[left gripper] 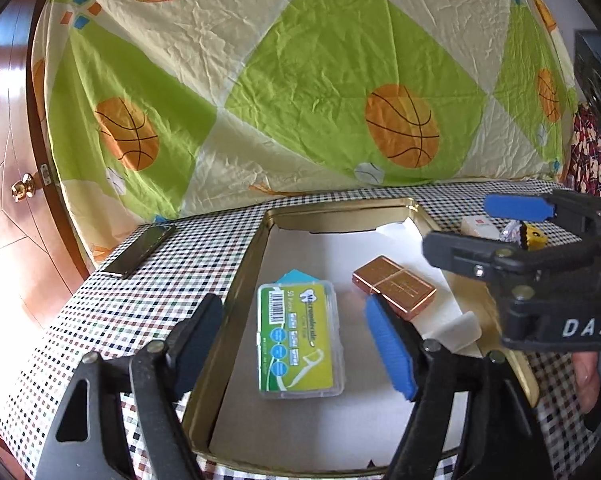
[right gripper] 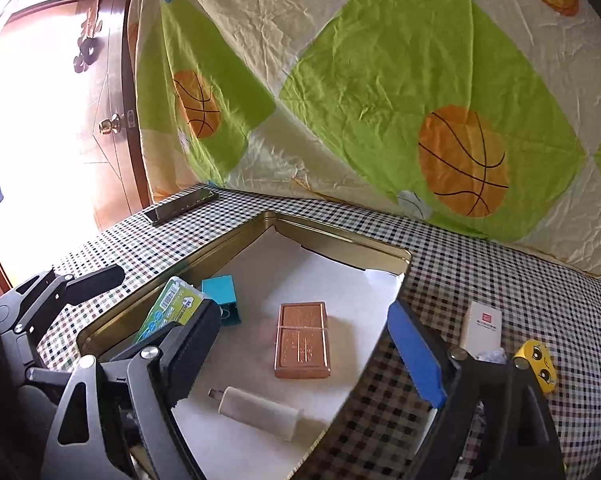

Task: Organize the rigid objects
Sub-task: 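Reach the right tool to the brown comb and close on it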

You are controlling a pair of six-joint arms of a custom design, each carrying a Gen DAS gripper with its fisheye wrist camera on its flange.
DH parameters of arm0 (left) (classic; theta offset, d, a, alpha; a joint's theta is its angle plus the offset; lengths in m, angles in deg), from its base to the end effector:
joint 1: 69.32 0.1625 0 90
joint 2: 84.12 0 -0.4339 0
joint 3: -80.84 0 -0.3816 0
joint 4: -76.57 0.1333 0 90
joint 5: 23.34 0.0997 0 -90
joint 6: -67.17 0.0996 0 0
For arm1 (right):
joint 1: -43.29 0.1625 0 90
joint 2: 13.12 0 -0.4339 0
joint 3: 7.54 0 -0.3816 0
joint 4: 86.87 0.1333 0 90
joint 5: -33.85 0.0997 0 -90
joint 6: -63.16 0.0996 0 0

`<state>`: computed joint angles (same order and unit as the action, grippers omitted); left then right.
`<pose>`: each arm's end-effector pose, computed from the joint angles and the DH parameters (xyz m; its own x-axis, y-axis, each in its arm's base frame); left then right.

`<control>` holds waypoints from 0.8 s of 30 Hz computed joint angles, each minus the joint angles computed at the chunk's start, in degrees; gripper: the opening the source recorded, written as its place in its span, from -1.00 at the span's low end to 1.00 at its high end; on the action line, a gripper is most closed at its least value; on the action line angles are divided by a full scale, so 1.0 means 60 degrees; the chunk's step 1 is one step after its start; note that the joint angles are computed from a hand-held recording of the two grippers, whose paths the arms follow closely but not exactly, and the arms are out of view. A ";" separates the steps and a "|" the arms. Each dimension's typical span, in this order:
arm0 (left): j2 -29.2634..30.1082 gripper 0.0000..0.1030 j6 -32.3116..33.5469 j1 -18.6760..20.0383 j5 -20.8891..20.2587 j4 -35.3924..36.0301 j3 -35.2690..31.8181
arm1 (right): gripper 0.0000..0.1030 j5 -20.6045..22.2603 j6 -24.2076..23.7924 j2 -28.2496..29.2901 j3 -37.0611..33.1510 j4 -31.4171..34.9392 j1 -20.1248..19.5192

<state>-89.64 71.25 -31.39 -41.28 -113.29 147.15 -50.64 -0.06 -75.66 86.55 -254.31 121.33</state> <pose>-0.4237 -0.6193 -0.0898 -0.6171 -0.0914 -0.7816 0.6579 0.4850 -0.5761 0.0018 -0.6810 0.3504 -0.5740 -0.5453 0.6109 -0.8171 0.4307 -0.3832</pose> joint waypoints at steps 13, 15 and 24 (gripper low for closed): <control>0.1184 0.95 0.1205 -0.0729 -0.1027 -0.1001 -0.1376 | 0.69 0.0905 -0.0435 -0.1554 -0.0515 0.0676 -0.2230; 0.1330 0.95 0.1029 -0.0767 -0.1233 -0.0584 -0.1626 | 0.69 0.0883 -0.0571 -0.1588 -0.0751 0.1064 -0.2427; 0.1789 0.95 0.0655 -0.0886 -0.1644 0.0664 -0.2405 | 0.66 0.0480 -0.1283 -0.1405 -0.1914 0.3975 -0.2571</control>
<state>-78.90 75.18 -36.71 -51.14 -109.31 132.72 -47.76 -7.76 -84.09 75.07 -230.46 105.90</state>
